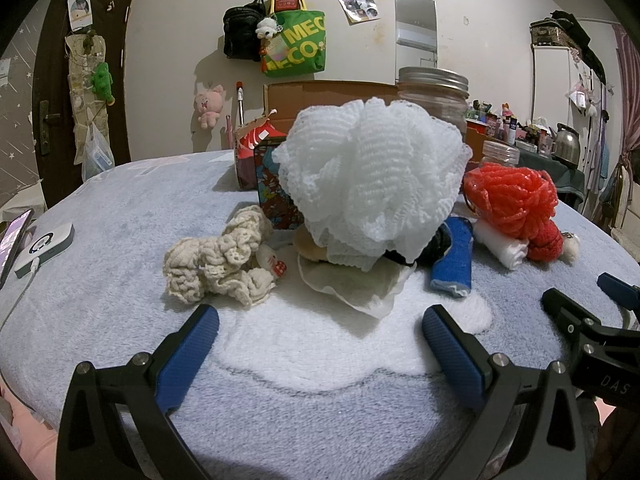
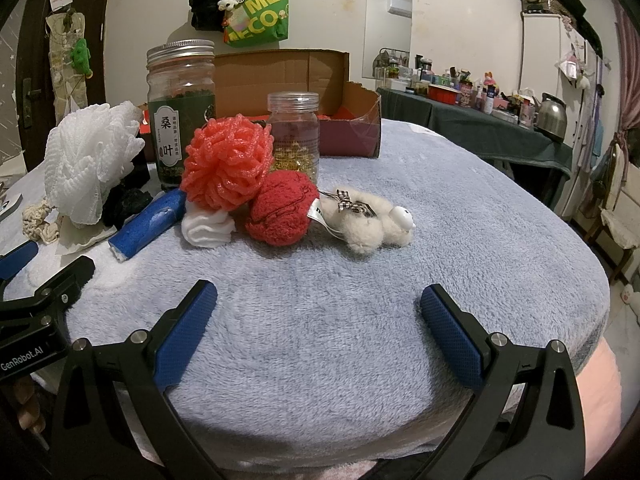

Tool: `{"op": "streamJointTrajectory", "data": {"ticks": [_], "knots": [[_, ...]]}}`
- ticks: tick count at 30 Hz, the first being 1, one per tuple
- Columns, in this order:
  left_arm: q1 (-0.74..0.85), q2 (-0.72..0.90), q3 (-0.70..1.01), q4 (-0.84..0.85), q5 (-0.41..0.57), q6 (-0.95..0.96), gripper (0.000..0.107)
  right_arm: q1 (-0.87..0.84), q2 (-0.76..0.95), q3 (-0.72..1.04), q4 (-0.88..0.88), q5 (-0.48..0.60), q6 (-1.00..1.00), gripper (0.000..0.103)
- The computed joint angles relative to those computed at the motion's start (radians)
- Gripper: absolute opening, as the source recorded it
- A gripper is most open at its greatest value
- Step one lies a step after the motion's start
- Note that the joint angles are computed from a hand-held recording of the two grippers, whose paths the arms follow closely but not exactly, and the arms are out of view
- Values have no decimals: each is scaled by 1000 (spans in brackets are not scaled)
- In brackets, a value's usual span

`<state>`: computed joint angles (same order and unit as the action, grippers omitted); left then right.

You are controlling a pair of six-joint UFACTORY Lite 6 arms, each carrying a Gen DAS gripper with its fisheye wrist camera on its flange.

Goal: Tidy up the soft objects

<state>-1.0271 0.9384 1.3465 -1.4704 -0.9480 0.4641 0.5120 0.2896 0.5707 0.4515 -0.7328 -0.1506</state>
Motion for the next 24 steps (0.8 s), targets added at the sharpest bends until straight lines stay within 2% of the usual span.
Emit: {"op": "streamJointTrajectory", "data": {"ticks": [24], "knots": [[-5,-13,-16,12,2,-11,103,-2,-9,-3,-5,12,5,103]]}}
